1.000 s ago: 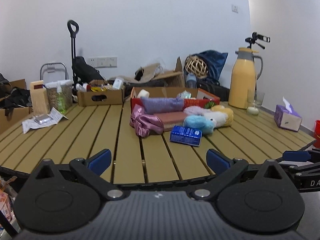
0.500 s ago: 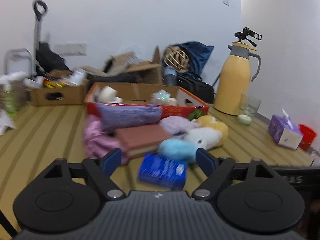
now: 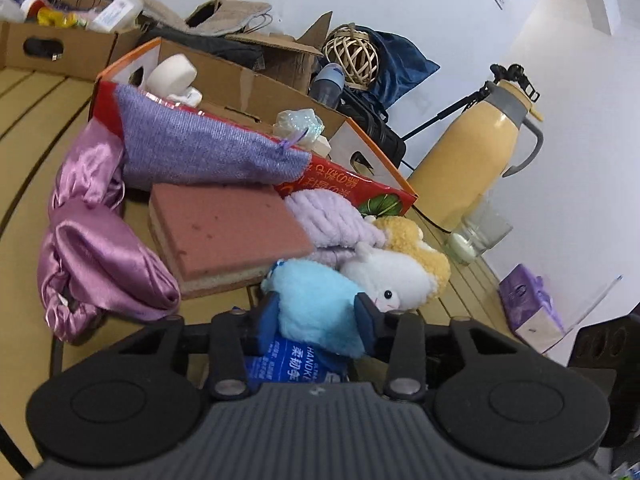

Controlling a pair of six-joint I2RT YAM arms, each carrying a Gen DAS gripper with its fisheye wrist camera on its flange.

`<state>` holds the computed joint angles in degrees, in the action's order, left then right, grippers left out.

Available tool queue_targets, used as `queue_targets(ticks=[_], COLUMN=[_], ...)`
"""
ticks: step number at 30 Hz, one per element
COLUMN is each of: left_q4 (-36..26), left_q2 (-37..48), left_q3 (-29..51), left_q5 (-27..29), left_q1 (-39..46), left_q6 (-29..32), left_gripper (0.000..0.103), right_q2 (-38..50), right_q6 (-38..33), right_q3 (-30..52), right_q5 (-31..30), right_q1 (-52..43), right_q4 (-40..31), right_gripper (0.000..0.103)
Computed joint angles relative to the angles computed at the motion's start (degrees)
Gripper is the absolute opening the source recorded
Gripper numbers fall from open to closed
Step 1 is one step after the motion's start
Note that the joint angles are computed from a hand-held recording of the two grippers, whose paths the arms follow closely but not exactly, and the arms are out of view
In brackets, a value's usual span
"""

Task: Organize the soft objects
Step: 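Grasp the light blue plush with both tools together, then carry the blue plush into the cardboard box and open both tools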

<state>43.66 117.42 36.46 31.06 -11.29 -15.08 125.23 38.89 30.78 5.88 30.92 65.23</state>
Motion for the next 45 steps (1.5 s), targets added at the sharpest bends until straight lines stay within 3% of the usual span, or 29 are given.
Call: queue_targets(ticks=[8,13,16,23,28,32,37,41,45], left_q4=[1.7,7.9,7.9,-2.7,-10.9,-10.3,-2.2,-3.8,-14.3], left_q2=[-2.4,-13.0,-21.2,-46.4,-59.9,-58.6,-40.8,-24.9,-10.0], left_q3=[-2.3,-13.9,-20.9,-32.7,-35.9,-34.8,-24.9,-9.3,12.5], left_q5=[2.1,2.7,4.0,4.7,4.8,4.2,7.7,11.7,10.5], left_q1=[0.7,0.8,1.8,2.0,1.7,1.0,1.9,2.5,0.3], left_q6=[-2.0,-2.6,-3.1,-2.4,-2.9,-2.8,-2.2,-5.2,-4.2], left_gripper=[0.034,0.034,0.034,0.034,0.034,0.034,0.033,0.033,0.033], right_q2=[-4.1,-14.7,-21.6,-36.5,-41.9,-43.2,-44.7,-41.6,-32.1], right_q6=[-5.7,-10.0,-8.8,-2.3,-0.4,-2.4,-12.5,-20.5,-23.7], right_q3=[-3.3,-10.7,-14.2,-18.4,-18.8,-18.5,-16.7,-11.3,0.1], right_q5=[8.3,20.1,25.9,41.1,46.4,45.5,35.0,20.0,6.8], right_q1=[4.6,13.9,20.2,36.6,42.0,40.7,28.2,12.2,-2.2], right_q4=[-0.1,-1.0,-4.9,-19.3,-25.5,-26.3,-23.7,-22.6,-25.5], right_gripper=[0.021,0.021,0.021,0.021,0.021,0.021,0.021,0.021,0.021])
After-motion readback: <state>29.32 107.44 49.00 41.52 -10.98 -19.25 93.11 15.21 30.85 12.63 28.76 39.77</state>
